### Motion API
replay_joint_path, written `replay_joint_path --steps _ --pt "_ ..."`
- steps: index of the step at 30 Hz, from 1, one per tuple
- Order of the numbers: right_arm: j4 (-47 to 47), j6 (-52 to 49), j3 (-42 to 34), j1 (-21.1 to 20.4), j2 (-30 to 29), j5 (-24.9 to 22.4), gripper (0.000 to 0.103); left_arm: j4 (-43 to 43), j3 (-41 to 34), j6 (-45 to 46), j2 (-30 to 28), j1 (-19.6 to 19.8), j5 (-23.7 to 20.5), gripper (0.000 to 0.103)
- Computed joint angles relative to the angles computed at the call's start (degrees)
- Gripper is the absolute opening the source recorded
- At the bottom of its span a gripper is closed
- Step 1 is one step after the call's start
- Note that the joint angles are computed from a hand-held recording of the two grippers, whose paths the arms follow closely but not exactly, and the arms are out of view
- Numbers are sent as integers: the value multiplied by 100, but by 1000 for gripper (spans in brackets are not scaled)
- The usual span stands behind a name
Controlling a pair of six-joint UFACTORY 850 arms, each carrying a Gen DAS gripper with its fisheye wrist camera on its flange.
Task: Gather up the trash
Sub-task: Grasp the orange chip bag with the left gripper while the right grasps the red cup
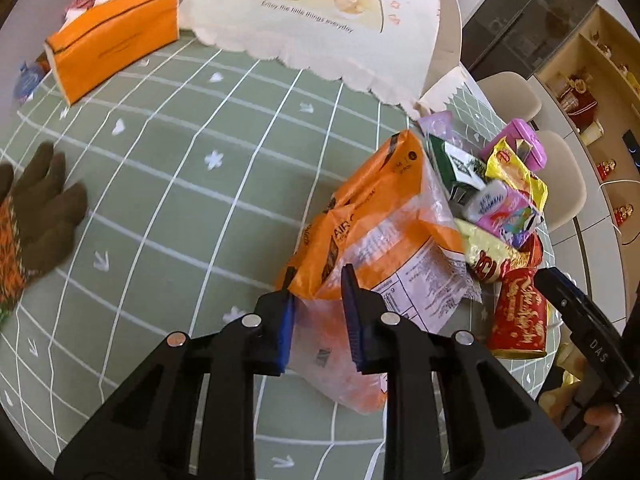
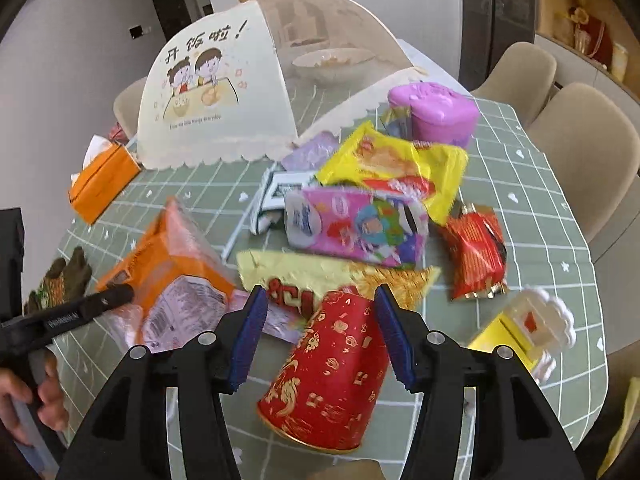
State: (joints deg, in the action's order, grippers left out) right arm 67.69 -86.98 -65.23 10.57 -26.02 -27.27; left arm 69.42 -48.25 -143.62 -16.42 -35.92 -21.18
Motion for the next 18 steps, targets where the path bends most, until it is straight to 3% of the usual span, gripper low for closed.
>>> replay_joint_path --steps 3,9,18 --pt "-110 59 52 -110 14 -166 53 169 63 -170 18 -42 38 21" --pt "2 -184 468 -229 253 57 53 266 24 11 -44 -184 -204 27" --pt "-520 306 351 -138 75 220 55 732 226 -459 76 -262 -78 35"
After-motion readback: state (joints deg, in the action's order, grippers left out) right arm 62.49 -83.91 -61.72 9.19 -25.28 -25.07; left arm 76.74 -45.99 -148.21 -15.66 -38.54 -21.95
